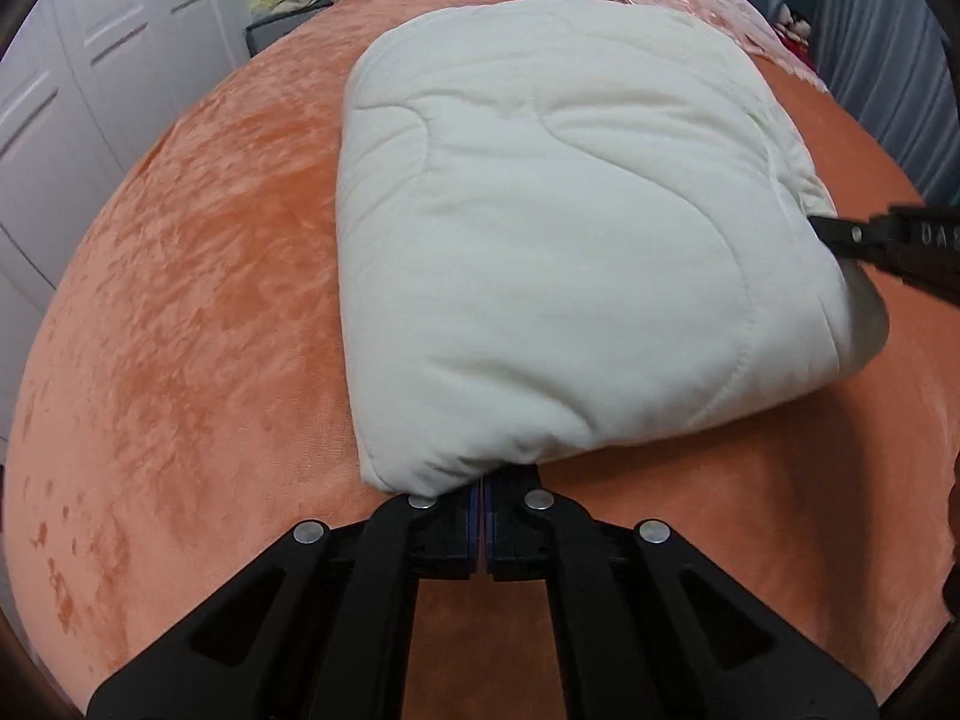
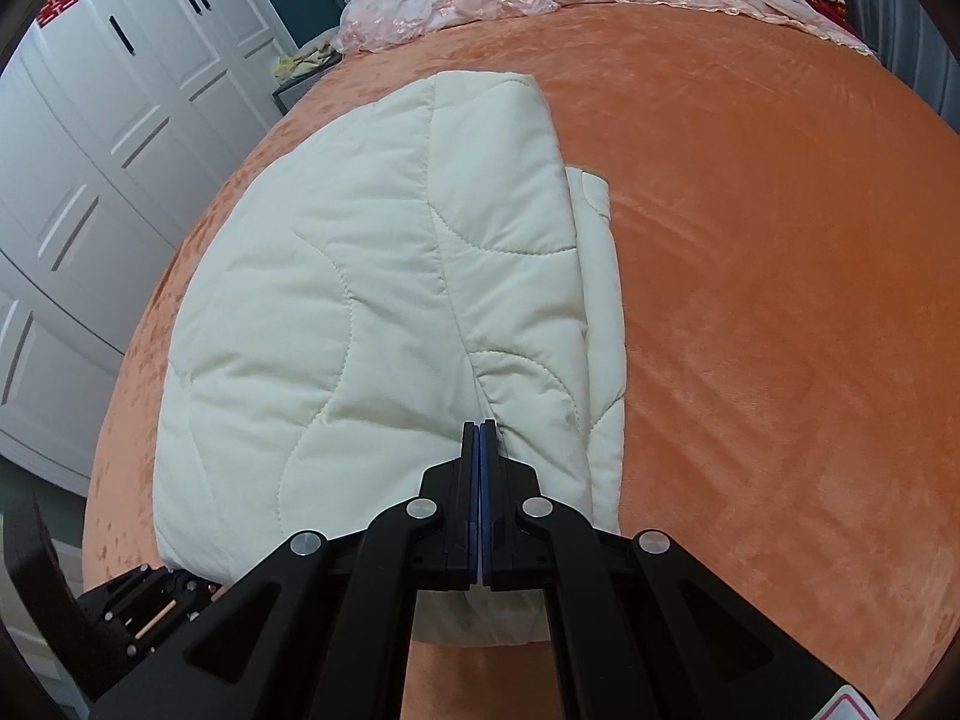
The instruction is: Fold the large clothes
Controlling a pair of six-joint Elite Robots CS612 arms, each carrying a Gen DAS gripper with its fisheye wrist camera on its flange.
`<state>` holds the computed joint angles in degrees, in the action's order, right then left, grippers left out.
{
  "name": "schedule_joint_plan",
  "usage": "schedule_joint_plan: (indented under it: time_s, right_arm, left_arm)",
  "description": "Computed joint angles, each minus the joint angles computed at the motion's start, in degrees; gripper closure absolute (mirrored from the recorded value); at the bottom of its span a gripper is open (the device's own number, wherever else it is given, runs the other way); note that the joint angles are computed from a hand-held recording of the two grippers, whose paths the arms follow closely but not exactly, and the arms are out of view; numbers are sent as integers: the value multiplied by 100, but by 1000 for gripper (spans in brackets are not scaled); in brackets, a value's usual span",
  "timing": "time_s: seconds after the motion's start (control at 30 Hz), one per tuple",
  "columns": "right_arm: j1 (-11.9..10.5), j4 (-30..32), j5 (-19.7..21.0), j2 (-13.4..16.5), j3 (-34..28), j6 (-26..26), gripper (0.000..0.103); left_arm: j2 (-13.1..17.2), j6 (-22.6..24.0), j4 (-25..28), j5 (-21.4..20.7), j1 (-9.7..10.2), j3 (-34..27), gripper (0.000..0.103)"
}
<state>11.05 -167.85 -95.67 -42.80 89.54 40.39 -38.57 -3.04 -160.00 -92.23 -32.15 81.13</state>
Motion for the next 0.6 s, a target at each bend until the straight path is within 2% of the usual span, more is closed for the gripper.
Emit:
schedule_joint_plan:
  time_s: [0.07, 0.17, 0.23, 0.33, 0.47, 0.57, 0.6]
  right_arm:
    - [17, 84, -44, 26, -50, -138, 103]
    - [24, 177, -15, 101, -157, -231, 103]
    - [32, 229, -36, 167, -228, -275, 103]
    - [55, 301, -174, 251, -325, -325, 103]
    - [88, 481, -293, 260, -407, -314, 103]
    - [220, 723, -716, 115, -419, -371, 102]
    - [276, 630, -841, 43, -348, -393, 96]
  left_arm:
    - [43, -167, 75, -86, 51, -120, 103]
    - [120, -230, 51, 125, 63, -296, 103]
    - [209, -356, 283, 39, 116, -496, 103]
    - [244, -206, 360, 203, 66, -531, 103]
    - [162, 97, 115, 708, -73, -322, 103]
    - [-21, 52, -99, 702, -111, -98, 103]
    - [-109, -8, -217, 671, -119, 9, 103]
